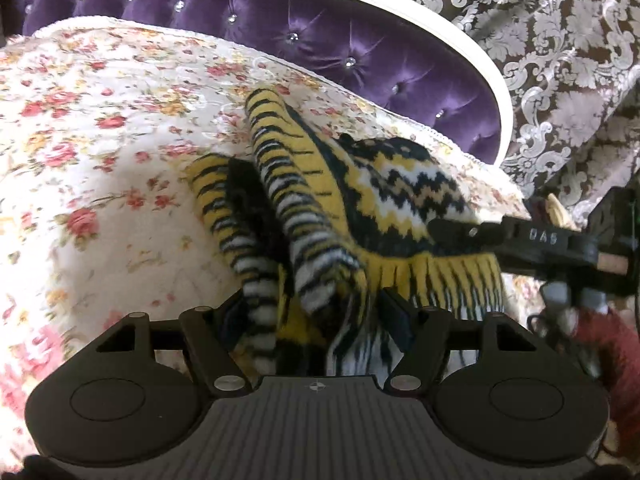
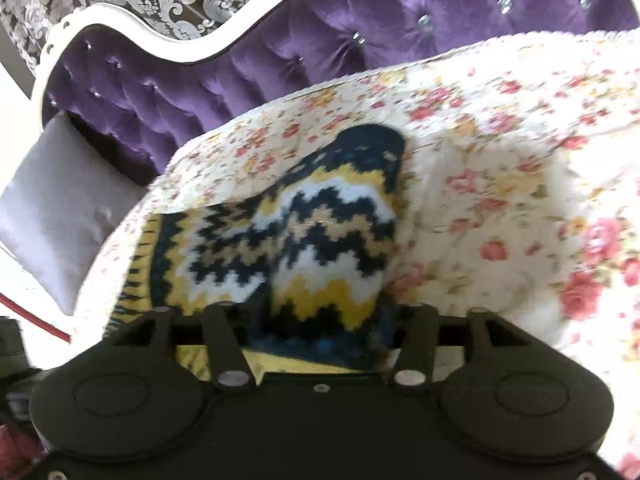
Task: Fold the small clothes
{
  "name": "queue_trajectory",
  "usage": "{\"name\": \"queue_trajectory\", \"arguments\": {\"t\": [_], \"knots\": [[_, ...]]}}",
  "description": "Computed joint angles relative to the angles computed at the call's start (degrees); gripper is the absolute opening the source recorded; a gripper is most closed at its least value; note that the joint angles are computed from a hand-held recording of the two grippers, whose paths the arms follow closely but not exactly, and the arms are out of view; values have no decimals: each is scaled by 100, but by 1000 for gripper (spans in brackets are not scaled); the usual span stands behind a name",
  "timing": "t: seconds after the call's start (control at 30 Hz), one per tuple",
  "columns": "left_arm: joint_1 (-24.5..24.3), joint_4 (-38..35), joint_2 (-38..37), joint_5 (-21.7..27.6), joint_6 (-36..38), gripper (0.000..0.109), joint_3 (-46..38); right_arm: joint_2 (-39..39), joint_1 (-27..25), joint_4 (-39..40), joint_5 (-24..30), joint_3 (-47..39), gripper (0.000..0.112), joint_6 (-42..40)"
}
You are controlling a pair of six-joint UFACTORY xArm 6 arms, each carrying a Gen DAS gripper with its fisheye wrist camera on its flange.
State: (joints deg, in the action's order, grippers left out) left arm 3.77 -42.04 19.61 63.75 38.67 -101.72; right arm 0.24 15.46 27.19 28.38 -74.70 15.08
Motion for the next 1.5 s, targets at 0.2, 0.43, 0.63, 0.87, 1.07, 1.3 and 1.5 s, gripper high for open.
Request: {"name": "queue_trajectory", "arguments": {"t": [0.2, 0.43, 0.63, 0.87, 1.07, 1.3, 1.5], "knots": [[63, 383, -659, -725, 244, 66, 548, -467, 40, -1497, -212, 338, 69, 1022], [-506, 429, -728, -2214, 423, 66, 591, -858, 353, -3691, -525, 512, 26, 2134], [-766, 1867, -218, -2206, -469, 69, 435, -853, 599, -3872, -301, 784, 26, 2150], [-476, 1052, -525, -2276, -169, 77, 1033, -980, 649, -3746, -201, 895, 26, 2033], [-550, 1196, -493, -2486, -274, 90, 1069, -974, 678, -3865, -331, 1001, 26, 2211], [-389, 670, -335, -2206, -178, 92, 841, -966, 755, -4558, -307, 993, 26, 2727], [-451, 282, -1163, -3173, 508, 90, 1868, -1094, 801, -4736, -467, 1096, 54, 2914]]}}
